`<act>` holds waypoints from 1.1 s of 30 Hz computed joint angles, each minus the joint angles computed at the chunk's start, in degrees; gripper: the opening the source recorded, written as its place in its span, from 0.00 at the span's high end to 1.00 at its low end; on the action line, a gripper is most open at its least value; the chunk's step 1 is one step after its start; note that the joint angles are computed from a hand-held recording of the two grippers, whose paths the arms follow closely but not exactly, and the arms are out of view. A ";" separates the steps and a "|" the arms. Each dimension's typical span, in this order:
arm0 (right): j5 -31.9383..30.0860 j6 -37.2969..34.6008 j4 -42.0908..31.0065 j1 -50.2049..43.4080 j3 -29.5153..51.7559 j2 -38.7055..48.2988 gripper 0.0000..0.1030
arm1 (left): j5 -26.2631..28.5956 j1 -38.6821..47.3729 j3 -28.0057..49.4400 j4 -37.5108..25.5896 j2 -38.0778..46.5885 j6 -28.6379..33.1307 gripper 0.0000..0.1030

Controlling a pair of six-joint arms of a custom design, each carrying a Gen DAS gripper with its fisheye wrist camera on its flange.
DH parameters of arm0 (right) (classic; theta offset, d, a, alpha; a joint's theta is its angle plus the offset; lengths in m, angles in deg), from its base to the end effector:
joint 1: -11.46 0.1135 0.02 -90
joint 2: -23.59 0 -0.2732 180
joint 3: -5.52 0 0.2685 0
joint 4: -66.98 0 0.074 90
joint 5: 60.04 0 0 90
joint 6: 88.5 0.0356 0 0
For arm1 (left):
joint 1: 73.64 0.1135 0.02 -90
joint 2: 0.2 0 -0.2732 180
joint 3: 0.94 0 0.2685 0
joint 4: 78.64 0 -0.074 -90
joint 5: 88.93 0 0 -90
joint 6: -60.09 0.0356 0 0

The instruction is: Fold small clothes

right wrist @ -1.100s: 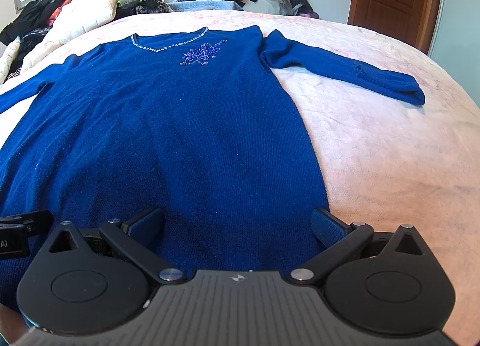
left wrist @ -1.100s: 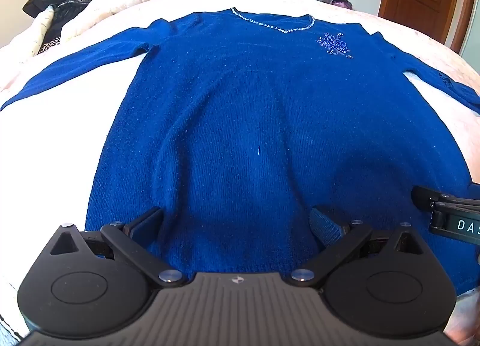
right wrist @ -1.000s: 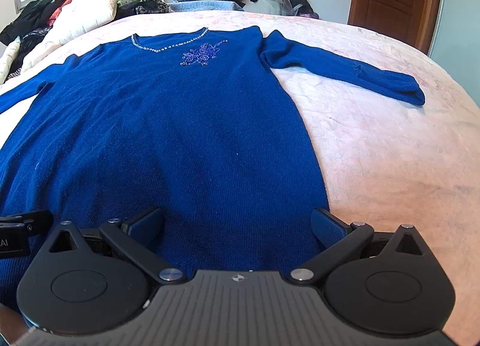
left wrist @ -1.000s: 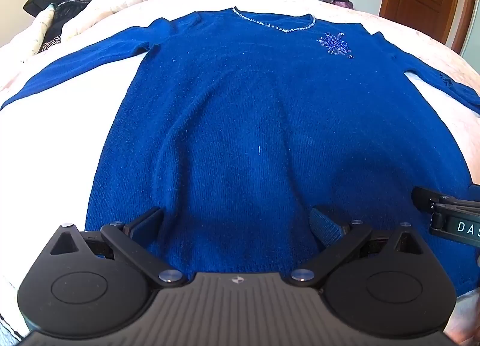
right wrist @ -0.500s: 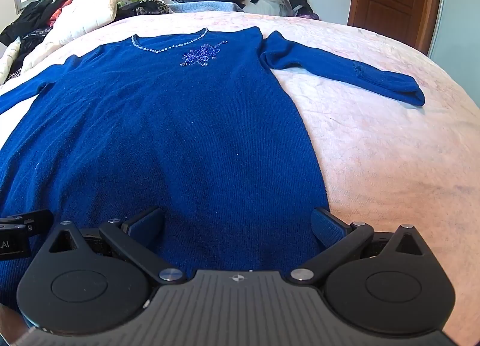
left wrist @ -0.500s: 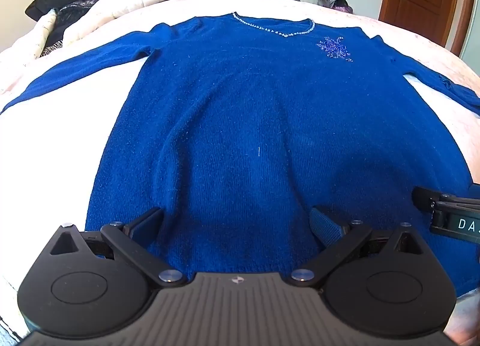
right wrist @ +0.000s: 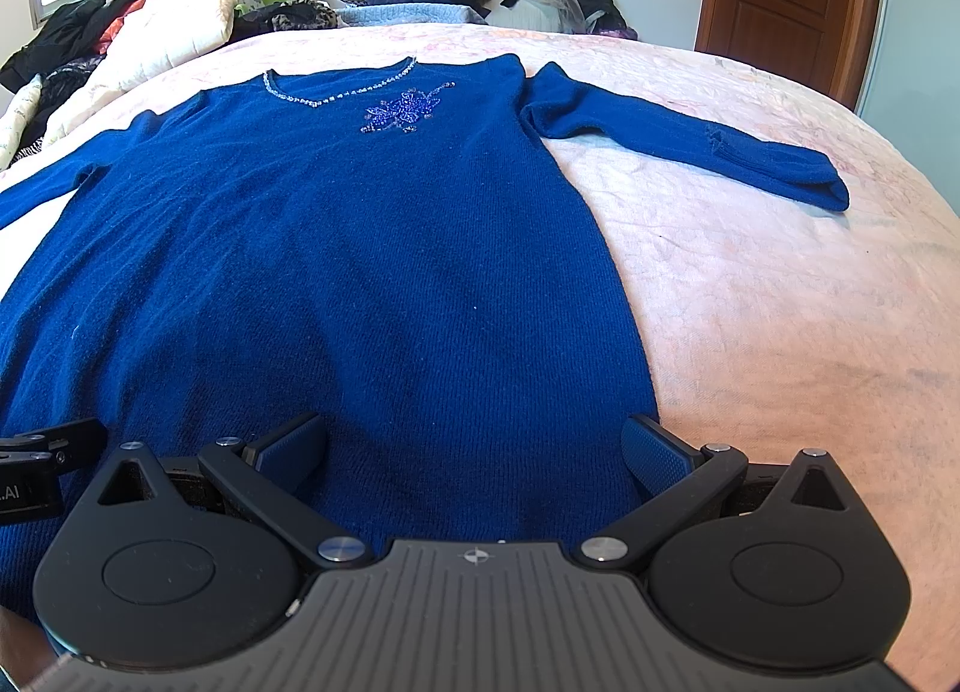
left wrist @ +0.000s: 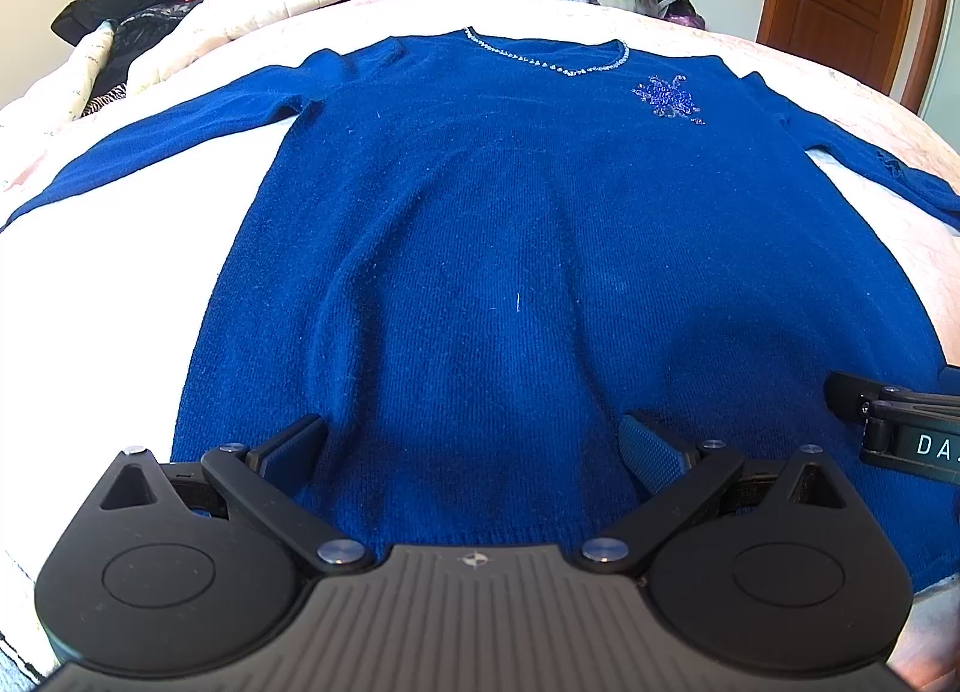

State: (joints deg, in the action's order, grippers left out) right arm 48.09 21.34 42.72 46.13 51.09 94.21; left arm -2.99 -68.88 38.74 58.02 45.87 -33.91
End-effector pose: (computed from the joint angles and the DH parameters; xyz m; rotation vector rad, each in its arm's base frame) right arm 0.2061 0.1291 0.1758 -0.1670 2.3706 0.0664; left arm 0.1673 0.0165 0.1968 -0.2178 2.4282 0.0923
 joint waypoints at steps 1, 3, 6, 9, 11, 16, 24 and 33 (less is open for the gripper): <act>0.00 0.00 0.00 0.00 0.00 0.00 0.00 | 0.02 0.06 0.02 0.04 0.04 0.04 0.00; 0.01 0.01 0.05 0.02 -0.03 0.01 0.00 | 0.07 0.15 0.11 0.02 0.10 0.13 0.00; 0.03 0.01 0.07 0.04 -0.04 0.02 0.00 | -0.22 -0.03 0.17 -0.40 -0.18 0.06 0.00; 0.12 -0.40 -0.55 0.09 0.53 0.40 0.00 | -0.57 0.03 1.06 -1.58 0.17 -0.18 0.00; 0.15 -0.68 -1.31 0.18 1.64 1.41 0.00 | -0.35 0.31 1.21 -1.74 0.33 -0.26 0.00; 0.16 -0.91 -1.22 0.26 2.25 2.19 0.00 | -0.89 -0.19 1.05 -0.90 0.91 -0.33 0.00; -0.23 -0.97 -0.88 -0.10 1.23 0.99 0.00 | -1.03 -0.39 0.49 -0.63 0.44 -0.38 0.00; -0.32 -1.48 -2.38 -0.23 2.78 0.91 0.00 | -0.21 0.45 1.23 -1.66 0.26 -0.07 0.00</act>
